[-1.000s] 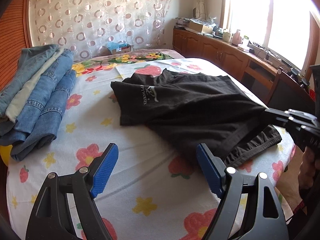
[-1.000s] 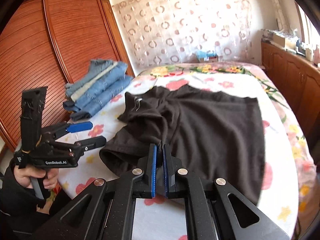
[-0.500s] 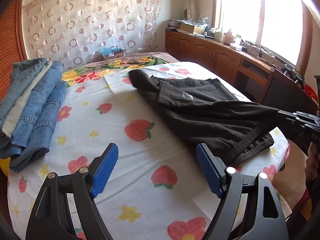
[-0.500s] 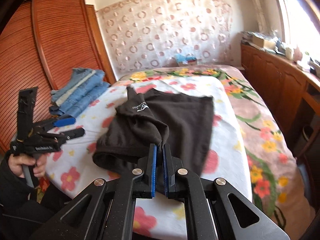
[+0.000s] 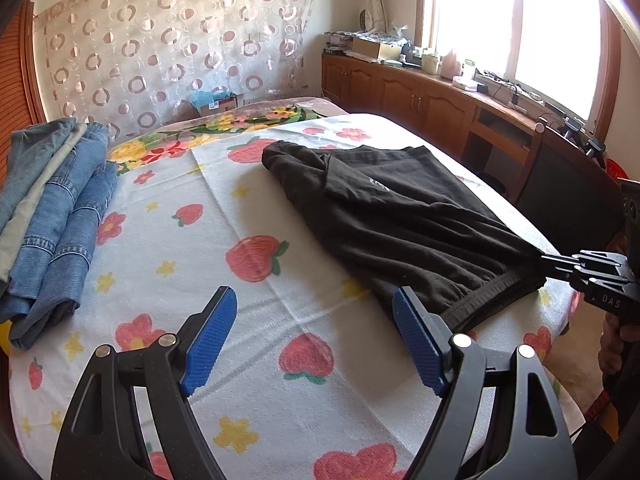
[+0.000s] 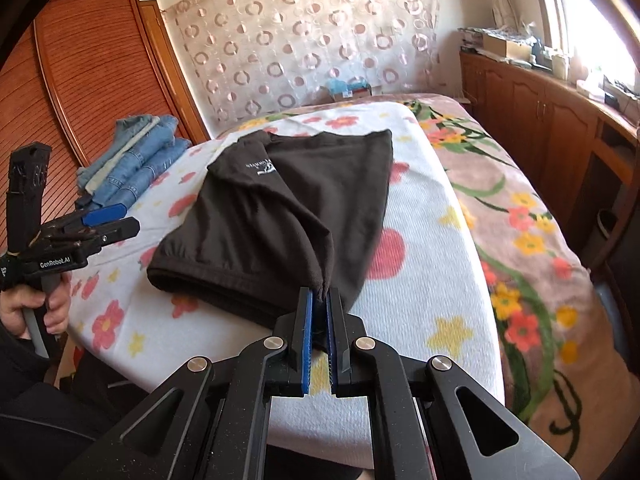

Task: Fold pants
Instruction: 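Grasp one leg hem with the right gripper and fold it over the other leg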

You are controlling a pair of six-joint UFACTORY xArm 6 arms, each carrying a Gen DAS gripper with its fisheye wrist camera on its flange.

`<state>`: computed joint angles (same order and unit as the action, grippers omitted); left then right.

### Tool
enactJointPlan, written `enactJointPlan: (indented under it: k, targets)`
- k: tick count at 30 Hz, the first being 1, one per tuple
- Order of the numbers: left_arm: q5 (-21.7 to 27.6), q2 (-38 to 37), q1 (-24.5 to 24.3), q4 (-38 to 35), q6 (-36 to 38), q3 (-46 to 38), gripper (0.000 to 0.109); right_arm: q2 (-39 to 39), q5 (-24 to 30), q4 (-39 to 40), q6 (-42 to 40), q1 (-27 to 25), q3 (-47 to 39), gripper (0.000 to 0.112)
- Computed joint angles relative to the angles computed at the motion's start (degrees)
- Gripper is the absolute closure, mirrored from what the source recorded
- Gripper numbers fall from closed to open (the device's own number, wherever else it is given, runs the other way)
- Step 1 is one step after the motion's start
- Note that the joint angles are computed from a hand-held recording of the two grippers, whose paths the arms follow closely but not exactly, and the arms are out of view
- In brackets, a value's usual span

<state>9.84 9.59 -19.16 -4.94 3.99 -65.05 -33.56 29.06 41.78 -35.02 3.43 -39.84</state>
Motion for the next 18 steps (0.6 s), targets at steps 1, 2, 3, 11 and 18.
enactJointPlan:
  k: [1, 2, 3, 11, 18]
  targets:
    - [0.11, 0.1, -0.06, 0.09, -0.11, -0.13, 0.027, -0.09, 0.06, -0.28, 0.34, -0.07, 0.05, 0.106]
    - [0.15, 0.22, -0.1, 0.1, -0.11, -0.24, 0.027, -0.06, 0.07, -0.38, 0.49, -0.14, 0.0, 0.106]
    - [0.1, 0.22, -0.16, 0.04, -0.07, -0.18, 0.027, 0.09, -0.08, -0.36, 0.51, -0.16, -0.01, 0.106]
    - [-0.3, 0.34, -0.02, 0.59, -1.08, -0.03, 0.027, -0.15, -2.03, 1.36, -1.23, -0.52, -0.08, 0.089]
    - [-0.67, 0.64, 0.34, 1.69, -2.22, -0.55, 0.027, 1.92, -3.99, 2.48, -4.08, 0.35, -2.58, 0.086]
